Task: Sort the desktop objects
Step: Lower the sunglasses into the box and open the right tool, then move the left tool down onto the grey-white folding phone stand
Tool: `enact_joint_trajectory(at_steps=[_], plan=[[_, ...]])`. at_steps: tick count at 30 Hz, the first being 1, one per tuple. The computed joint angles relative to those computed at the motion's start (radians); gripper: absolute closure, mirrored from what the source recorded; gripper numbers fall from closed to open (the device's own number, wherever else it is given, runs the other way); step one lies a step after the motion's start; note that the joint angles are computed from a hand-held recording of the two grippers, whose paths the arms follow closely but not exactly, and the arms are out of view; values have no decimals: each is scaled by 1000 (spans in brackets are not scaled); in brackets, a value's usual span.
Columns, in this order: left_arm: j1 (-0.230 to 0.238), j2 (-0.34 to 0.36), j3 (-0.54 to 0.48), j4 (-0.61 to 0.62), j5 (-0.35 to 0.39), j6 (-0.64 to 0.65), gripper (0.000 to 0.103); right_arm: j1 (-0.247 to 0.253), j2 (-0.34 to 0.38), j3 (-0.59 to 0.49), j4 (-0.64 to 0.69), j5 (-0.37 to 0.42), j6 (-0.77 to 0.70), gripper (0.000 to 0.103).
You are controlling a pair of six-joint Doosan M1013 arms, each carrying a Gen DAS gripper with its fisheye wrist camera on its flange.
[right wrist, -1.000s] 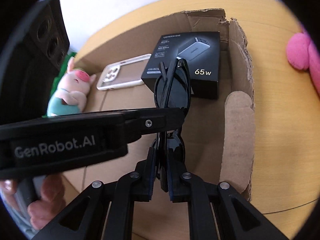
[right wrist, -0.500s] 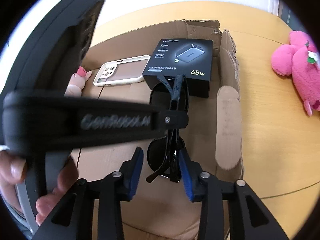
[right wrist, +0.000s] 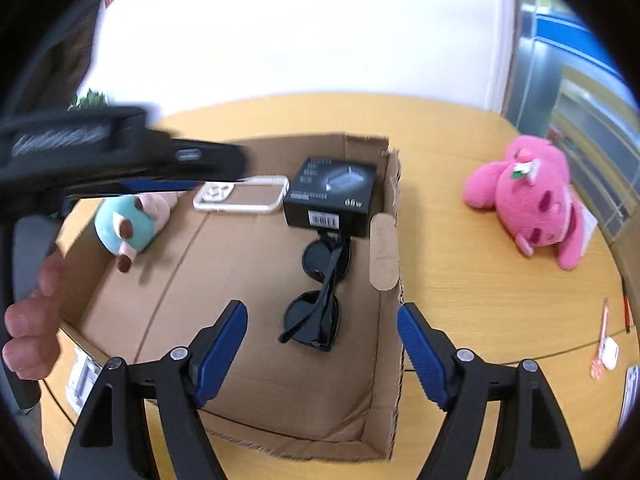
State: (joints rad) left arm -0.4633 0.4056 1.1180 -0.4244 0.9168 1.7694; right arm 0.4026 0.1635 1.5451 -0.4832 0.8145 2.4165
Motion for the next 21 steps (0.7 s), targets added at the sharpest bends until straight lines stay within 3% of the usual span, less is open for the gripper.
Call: enact_joint_trajectory(at_steps=[4,7,15,17,18,19,20,21], plan=[[14,-121,170,163,-200,-54,21,48,-1,6,-110,-11,134,25],[27,-181,263,280,-291,-131,16,86,5,6,-164,-9,181,24],[38,-268,408,476,-407,-263,14,156,14,11,-280,7,291,25],[42,-278,428,478,-409,-256,15,181,17,14,-343,46,336,31],[44,-283,437,476,-414,-253,33,190,18,15,-364,65,348,61],[46,-286,447,476,-411,-258,56,193,18,16,-350,73,338,99],[53,-282,443,446,-383,-237,102,190,13,22,-318,54,324,102],[61,-280,444,403,-360,-215,101,189,10,26,-295,45,315,100]])
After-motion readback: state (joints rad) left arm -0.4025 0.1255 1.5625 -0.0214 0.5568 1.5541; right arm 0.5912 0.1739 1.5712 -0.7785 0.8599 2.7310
